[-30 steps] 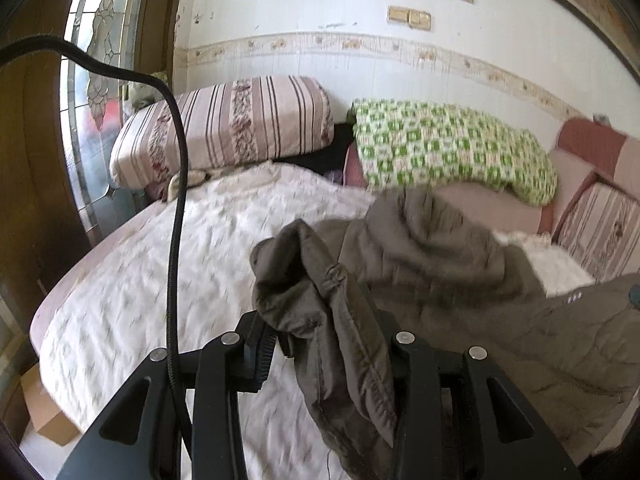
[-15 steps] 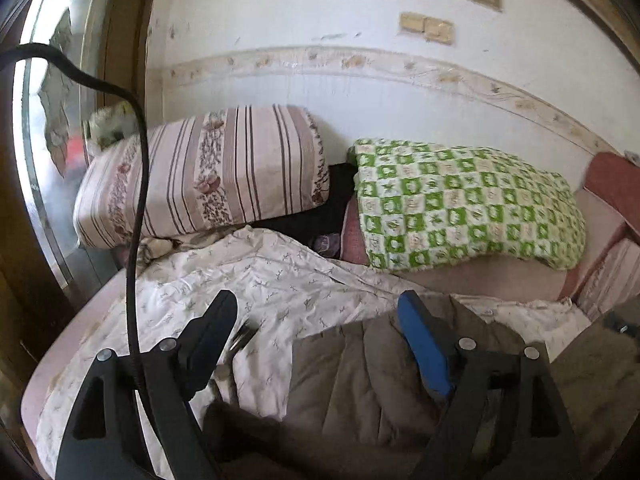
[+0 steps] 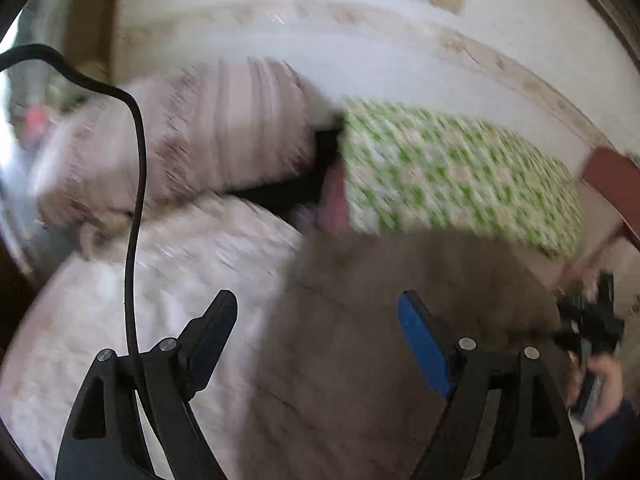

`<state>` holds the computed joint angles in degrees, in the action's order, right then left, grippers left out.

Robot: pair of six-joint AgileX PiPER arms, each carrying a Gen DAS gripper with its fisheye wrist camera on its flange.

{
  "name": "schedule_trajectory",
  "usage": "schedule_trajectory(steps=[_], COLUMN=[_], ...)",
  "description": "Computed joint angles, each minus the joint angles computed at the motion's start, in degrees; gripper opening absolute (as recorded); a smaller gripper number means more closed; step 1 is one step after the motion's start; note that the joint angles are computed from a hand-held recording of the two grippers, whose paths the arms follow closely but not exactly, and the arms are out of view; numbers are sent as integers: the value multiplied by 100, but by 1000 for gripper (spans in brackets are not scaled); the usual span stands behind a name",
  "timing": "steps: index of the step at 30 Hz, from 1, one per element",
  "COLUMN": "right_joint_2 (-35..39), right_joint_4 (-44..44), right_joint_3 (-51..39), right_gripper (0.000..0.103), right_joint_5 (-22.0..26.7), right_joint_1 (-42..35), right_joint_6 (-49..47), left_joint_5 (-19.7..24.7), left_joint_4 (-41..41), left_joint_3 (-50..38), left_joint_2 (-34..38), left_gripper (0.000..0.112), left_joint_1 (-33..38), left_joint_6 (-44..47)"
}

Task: Fold large clothes
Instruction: 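Lift the held jacket edges with both grippers toward the hood, then lay the folded jacket down and open both grippers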

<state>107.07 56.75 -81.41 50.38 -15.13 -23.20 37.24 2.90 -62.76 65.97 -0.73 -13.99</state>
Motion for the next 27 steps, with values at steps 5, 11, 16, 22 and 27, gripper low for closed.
schedule_trajectory(steps=[5, 11, 16, 22, 27], right_joint_2=[-9, -654, -1384, -810, -292], right_joint_4=[1372, 1296, -534, -2534, -2811], right_joint_3=[235, 355, 1122, 1436, 882], right_gripper=[76, 89, 89, 90, 95], right_joint_5=[929, 1337, 29, -1817, -1339], right_joint_1=[-684, -1173, 188, 1503, 1431], right_joint_6=[-746, -1442, -1901, -923, -386], left_joint_5=[-460, -665, -612, -545, 18], left_joint_4=[1352, 1554, 2338, 3378, 3729], left_joint_3=[338, 184, 12, -113, -417], left_joint_2=[950, 1801, 2308, 2810, 3053], left_gripper=[82, 82, 82, 88, 86], left_joint_1=[-893, -769, -899, -1003, -1168], left_joint_6=[-1405, -1660, -2400, -3457, -3872])
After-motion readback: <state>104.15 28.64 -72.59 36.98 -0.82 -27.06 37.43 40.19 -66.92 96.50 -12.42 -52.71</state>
